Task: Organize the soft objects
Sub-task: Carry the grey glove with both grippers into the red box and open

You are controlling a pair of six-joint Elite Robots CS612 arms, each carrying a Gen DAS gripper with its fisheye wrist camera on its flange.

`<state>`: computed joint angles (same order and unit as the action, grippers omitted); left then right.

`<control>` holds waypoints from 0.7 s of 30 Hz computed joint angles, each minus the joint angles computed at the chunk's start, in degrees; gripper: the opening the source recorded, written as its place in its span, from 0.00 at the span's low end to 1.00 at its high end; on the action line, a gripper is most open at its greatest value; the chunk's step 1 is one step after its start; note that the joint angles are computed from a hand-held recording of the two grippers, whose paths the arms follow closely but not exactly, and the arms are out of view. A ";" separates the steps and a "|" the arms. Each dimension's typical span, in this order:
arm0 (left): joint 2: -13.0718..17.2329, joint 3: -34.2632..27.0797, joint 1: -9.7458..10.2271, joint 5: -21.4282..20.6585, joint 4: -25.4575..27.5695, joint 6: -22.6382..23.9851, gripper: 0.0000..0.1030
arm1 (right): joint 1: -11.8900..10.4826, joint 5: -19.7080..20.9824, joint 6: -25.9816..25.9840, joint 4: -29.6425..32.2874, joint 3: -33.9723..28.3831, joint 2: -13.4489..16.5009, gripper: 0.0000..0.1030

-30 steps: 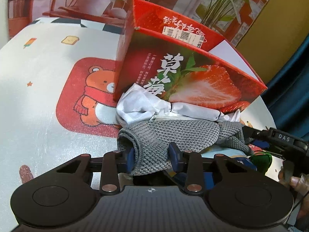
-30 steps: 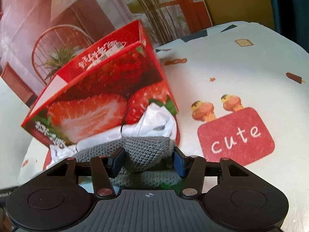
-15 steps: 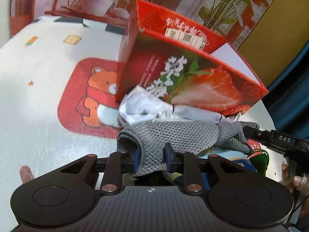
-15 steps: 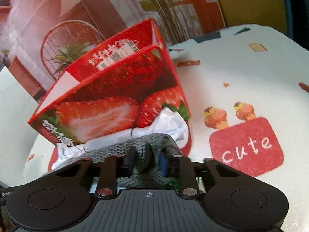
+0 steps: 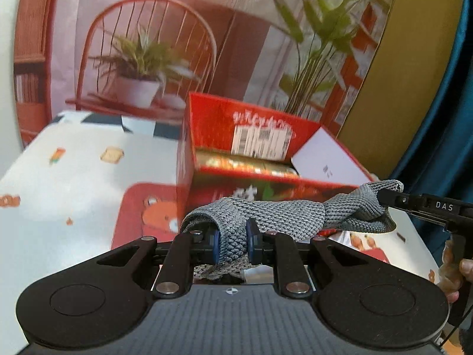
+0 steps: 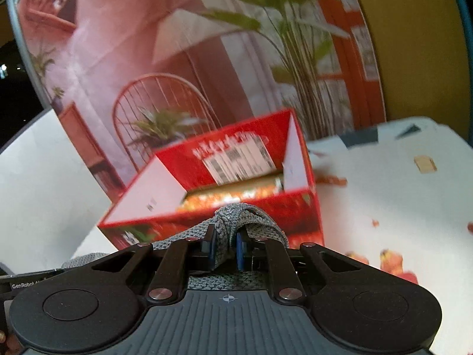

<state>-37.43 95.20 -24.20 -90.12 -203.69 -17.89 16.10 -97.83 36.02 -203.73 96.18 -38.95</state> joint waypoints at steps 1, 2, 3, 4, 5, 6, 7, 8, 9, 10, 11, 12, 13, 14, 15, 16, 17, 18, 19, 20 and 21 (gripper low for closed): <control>-0.08 -0.07 0.02 0.21 -0.29 0.01 0.18 | -0.02 -0.02 -0.70 -0.29 -0.17 -0.07 0.11; -0.10 -0.16 0.02 0.44 -0.64 0.12 0.17 | -0.08 0.07 -1.30 -0.60 -0.34 -0.14 0.11; -0.15 -0.28 0.00 0.76 -1.04 0.32 0.17 | -0.10 0.15 -1.84 -0.84 -0.64 -0.19 0.11; -0.22 -0.36 0.00 1.04 -1.35 0.52 0.17 | -0.19 0.30 -2.43 -1.19 -0.85 -0.25 0.11; -0.26 -0.57 -0.05 1.45 -1.61 0.72 0.17 | -0.26 0.42 -3.03 -1.43 -1.14 -0.25 0.11; -0.31 -0.64 -0.10 1.86 -1.98 0.83 0.17 | -0.36 0.63 -3.68 -1.58 -1.42 -0.29 0.11; -0.30 -0.85 -0.15 2.27 -2.37 0.80 0.17 | -0.47 0.80 -4.34 -1.64 -1.71 -0.31 0.11; -0.25 -1.08 -0.15 2.41 -2.73 0.65 0.17 | -0.52 0.80 -4.92 -1.66 -1.97 -0.32 0.11; -0.23 -1.31 -0.14 2.41 -2.95 0.54 0.17 | -0.56 0.69 -5.48 -1.72 -2.27 -0.27 0.11; -0.15 -1.64 -0.16 2.52 -3.07 0.55 0.17 | -0.58 0.42 -5.94 -1.55 -2.58 -0.24 0.11; -0.09 -1.94 -0.18 2.68 -3.08 0.79 0.17 | -0.57 0.16 -6.27 -1.40 -2.83 -0.22 0.11; 0.01 -2.34 -0.22 2.89 -2.98 1.28 0.17 | -0.62 0.01 -6.58 -1.32 -3.01 -0.21 0.11; 0.18 -3.03 -0.29 3.23 -2.81 1.97 0.17 | -0.66 -0.19 -6.95 -1.26 -3.22 -0.16 0.11; 0.32 -3.45 -0.28 3.36 -2.90 2.56 0.17 | -0.73 -0.35 -7.35 -1.09 -3.44 -0.15 0.11; 0.54 -4.37 -0.27 3.55 -2.55 3.24 0.17 | -0.80 -0.53 -7.83 -0.89 -3.68 -0.13 0.11; 0.76 -5.22 -0.20 3.67 -2.27 3.65 0.17 | -0.89 -0.82 -8.39 -0.62 -4.03 -0.09 0.11; 0.98 -6.19 -0.14 3.77 -1.89 3.92 0.16 | -0.99 -1.07 -8.95 -0.36 -4.41 -0.05 0.11; 1.17 -7.04 -0.05 3.77 -1.51 4.18 0.16 | -1.19 -1.11 -9.33 -0.10 -4.77 -0.01 0.11; 1.46 -8.33 0.01 3.94 -0.86 4.60 0.16 | -1.39 -1.15 -9.73 0.20 -5.22 0.08 0.11; 1.79 -9.54 0.01 4.31 -0.35 5.14 0.16 | -1.56 -1.22 -10.24 0.56 -5.67 0.18 0.11; 2.20 -11.09 -0.01 4.71 0.56 6.18 0.16 | -1.78 -1.34 -11.07 1.20 -6.38 0.35 0.11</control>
